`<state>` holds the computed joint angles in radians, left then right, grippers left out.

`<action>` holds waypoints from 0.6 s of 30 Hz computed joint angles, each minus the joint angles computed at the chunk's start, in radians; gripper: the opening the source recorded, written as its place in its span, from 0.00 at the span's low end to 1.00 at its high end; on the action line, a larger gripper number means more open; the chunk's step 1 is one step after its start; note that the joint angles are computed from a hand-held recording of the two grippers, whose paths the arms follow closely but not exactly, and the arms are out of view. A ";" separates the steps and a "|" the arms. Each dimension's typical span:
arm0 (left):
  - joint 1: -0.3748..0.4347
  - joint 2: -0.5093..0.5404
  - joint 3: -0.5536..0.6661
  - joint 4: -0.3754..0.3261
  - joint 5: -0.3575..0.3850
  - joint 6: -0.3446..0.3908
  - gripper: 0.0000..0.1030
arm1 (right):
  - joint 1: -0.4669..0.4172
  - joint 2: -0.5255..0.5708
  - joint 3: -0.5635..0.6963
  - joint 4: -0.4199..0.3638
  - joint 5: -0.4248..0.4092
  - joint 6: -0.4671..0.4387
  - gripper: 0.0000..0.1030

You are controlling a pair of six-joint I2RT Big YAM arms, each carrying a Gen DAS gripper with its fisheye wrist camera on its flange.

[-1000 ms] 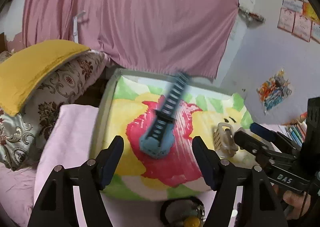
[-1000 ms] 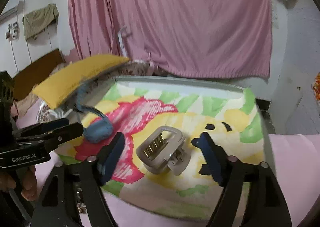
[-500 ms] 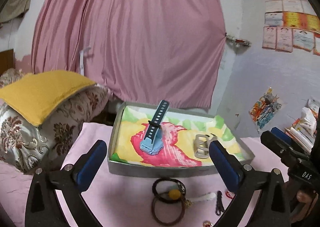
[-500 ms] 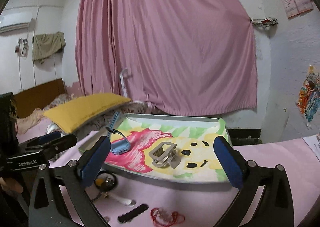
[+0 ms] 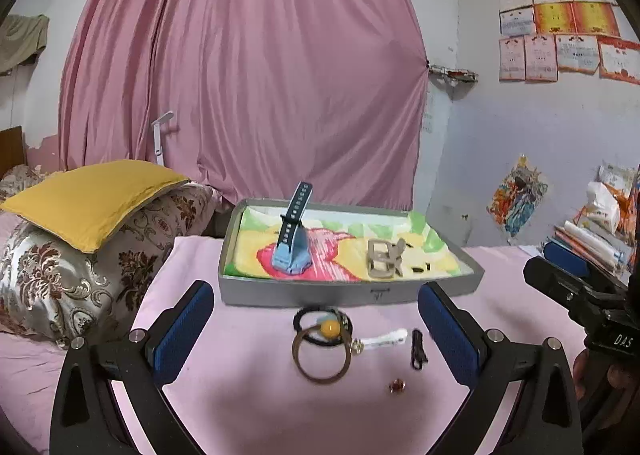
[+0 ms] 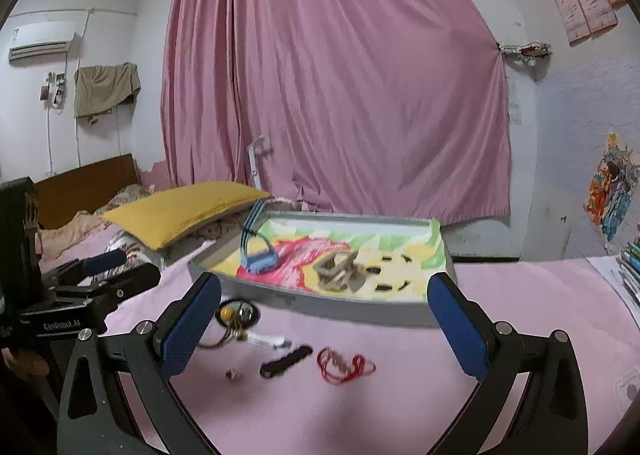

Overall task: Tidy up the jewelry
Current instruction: 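Withdraw both grippers from the tray toward the remaining jewelry, then grasp the red bead bracelet with the right gripper while the left gripper grasps the yellow-bead hair tie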

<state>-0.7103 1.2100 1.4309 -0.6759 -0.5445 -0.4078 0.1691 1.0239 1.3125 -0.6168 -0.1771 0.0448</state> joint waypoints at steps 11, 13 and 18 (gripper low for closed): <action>0.022 0.029 0.024 -0.156 0.101 -0.047 0.99 | -0.017 0.061 0.044 -0.187 -0.059 -0.037 0.98; 0.033 0.041 0.033 -0.187 0.136 -0.057 0.99 | -0.022 0.083 0.062 -0.229 -0.069 -0.045 0.98; 0.059 0.071 0.054 -0.238 0.231 -0.093 0.98 | -0.017 0.127 0.091 -0.298 -0.065 -0.066 0.98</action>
<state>-0.6508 1.2812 1.4846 -0.9143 -0.3135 -0.5005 0.1521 1.1507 1.4030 -0.9146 -0.2424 -0.0214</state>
